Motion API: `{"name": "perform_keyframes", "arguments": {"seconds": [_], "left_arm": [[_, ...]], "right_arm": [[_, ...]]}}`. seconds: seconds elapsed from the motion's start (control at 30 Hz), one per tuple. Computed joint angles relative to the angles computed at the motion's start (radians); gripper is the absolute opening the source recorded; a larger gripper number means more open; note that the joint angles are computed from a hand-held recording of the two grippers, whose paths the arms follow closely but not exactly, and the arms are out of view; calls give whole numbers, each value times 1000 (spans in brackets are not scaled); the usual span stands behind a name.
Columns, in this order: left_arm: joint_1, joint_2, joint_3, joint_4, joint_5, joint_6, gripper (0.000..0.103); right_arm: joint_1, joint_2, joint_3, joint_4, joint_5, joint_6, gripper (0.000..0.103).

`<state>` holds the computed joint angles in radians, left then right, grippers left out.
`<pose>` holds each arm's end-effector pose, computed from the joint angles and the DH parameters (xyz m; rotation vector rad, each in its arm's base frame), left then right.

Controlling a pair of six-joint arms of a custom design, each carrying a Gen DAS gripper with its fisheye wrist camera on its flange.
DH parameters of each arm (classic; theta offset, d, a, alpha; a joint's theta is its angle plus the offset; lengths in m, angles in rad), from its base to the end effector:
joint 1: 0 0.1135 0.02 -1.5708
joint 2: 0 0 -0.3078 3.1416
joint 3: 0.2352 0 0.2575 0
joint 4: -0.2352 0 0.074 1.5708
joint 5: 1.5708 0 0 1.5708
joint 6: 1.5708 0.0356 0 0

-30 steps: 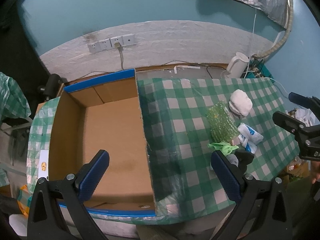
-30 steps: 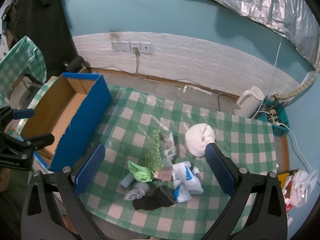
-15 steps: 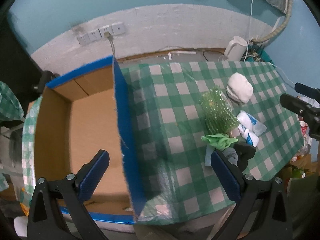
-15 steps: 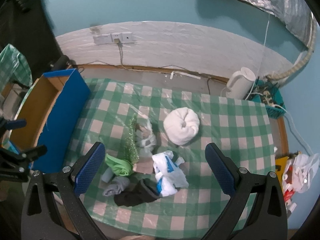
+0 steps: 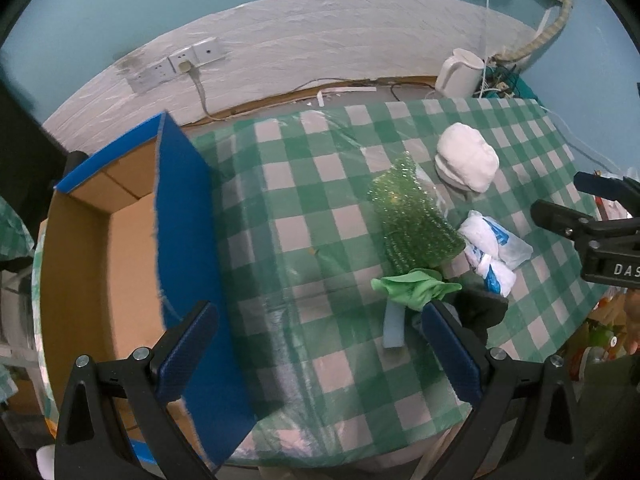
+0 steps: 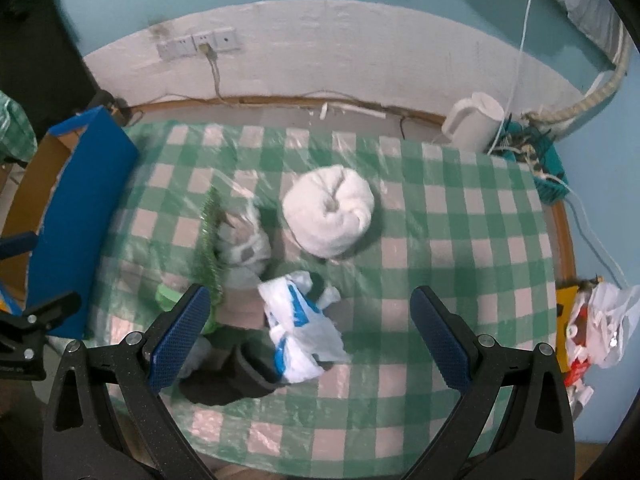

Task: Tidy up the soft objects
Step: 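Move the left tool toward the green cloth while the right tool approaches the white blue-printed plastic bag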

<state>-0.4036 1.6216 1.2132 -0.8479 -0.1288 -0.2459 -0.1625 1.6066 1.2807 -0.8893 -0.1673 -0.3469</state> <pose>0.2989 -0.1227 0.2726 0.1922 2.7964 0.0295 0.3221 -0.0468 0.2955 -0.2949 2.7391 0.0988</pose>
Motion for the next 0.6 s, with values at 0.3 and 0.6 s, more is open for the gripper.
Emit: {"name": "perform_keyframes", "arguments": {"seconds": [0.3, 0.6], "left_arm": [[-11, 50, -28, 65, 28, -25, 102], [-30, 102, -37, 118, 27, -30, 102]], "right_arm": [[-8, 47, -15, -4, 0, -14, 100], [17, 73, -73, 54, 57, -60, 100]]}}
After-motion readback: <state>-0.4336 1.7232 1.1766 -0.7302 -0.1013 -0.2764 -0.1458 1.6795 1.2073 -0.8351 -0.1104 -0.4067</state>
